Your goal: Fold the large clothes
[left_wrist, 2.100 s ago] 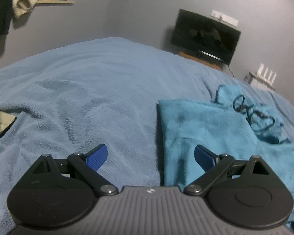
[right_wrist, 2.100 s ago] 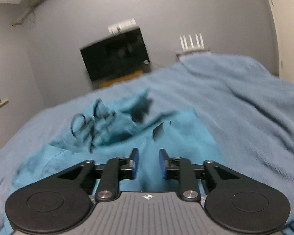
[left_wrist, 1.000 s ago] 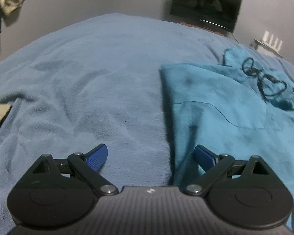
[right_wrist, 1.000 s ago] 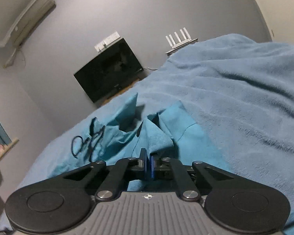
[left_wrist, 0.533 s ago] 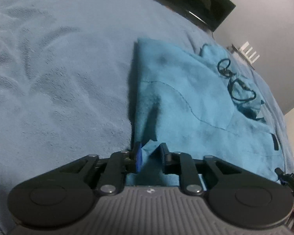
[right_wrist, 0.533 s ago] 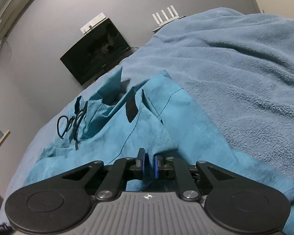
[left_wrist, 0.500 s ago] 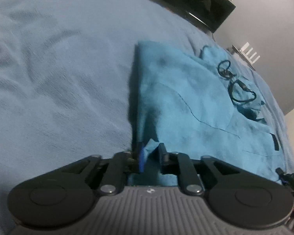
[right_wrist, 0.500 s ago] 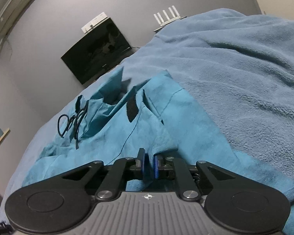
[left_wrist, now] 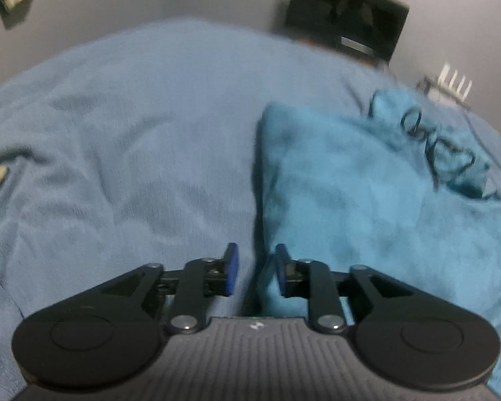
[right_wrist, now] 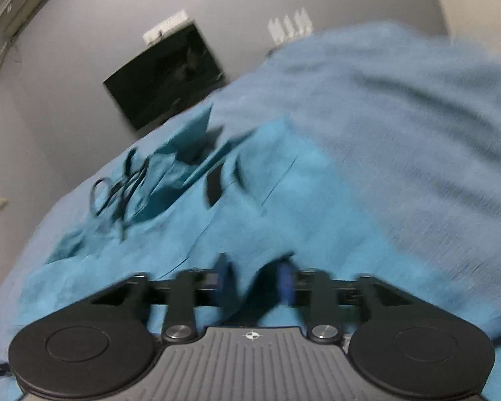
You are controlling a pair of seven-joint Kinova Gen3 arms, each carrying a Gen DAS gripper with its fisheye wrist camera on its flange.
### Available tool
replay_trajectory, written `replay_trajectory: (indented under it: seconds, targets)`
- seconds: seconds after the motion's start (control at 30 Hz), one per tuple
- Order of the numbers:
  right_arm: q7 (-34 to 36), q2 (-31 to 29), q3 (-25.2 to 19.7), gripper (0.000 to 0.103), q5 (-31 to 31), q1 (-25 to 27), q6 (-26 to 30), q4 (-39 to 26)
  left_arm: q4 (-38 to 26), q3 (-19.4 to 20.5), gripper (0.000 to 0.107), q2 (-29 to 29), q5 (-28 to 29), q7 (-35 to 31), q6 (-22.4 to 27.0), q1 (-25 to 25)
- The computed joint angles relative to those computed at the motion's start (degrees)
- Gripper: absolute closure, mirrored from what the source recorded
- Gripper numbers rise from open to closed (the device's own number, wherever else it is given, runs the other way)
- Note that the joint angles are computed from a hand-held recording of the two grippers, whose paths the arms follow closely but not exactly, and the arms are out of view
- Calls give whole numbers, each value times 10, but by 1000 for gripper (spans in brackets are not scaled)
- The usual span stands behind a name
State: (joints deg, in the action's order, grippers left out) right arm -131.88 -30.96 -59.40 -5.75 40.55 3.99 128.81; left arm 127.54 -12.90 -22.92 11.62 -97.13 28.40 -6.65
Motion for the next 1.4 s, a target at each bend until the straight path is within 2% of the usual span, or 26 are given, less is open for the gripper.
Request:
replay_trajectory:
  seconds: [0.03,0.1,0.17,0.27,0.33,0.37,0.43,0.47,0.53,0.63,0.73,0.83,0.9,0.93,1.0,1.07,1.13,1.3,1.37,1.4]
  targets:
    - [-1,-27,-10,45,7,18,-2,0,10,-3,71,-14,3,-6,-18,9]
    - [9,-74,-24,45,6,38,-33,9,23,-37,57,-36,27,-44,-48,55]
    - [25,-94,-30,45,10,39,-69,19,30,-64,50,-52,59,-91,-59,108]
    - [77,-61,-31,46,40,6,-103,20,23,-107,49,-47,74,-157,-32,184]
    - [121,-10,-31,46,60,-24,-79,2,7,-108,49,-17,51,-167,-1,198]
    - [136,6,-38,46,64,-27,-56,-9,-4,-97,49,2,34,-159,23,189]
    - [162,26,-72,47,65,0,-9,-32,-14,-49,49,34,-2,-132,52,143]
    - [168,26,-90,48,64,21,14,-41,-12,-27,48,39,-12,-132,52,121]
    - [174,22,-116,50,63,60,61,-58,-1,16,41,34,-28,-131,41,85]
    - [147,6,-107,50,36,79,88,-66,2,63,33,29,-53,-105,40,46]
    - [127,-8,-97,52,25,86,90,-65,-1,63,32,36,-49,-107,33,42]
    - [113,-16,-72,49,16,57,27,-35,3,90,32,40,-62,-86,18,34]
    - [121,-15,-53,44,20,26,-11,-15,5,88,31,38,-67,-85,16,35]
    - [131,-5,-47,39,25,12,-17,-15,5,87,30,39,-67,-84,16,35]
    - [145,15,-48,31,31,-3,-1,-24,4,80,29,42,-63,-86,16,39]
    - [152,31,-77,31,41,21,44,-43,4,72,28,43,-57,-91,16,43]
    - [153,31,-104,31,52,51,82,-56,7,78,21,44,-60,-84,11,37]
    - [141,14,-86,31,49,39,87,-46,12,77,11,53,-60,-74,-4,34]
    - [141,9,-74,31,49,28,90,-41,18,74,11,49,-56,-73,-10,34]
    - [141,10,-63,31,49,17,94,-38,23,84,11,41,-63,-63,-16,26]
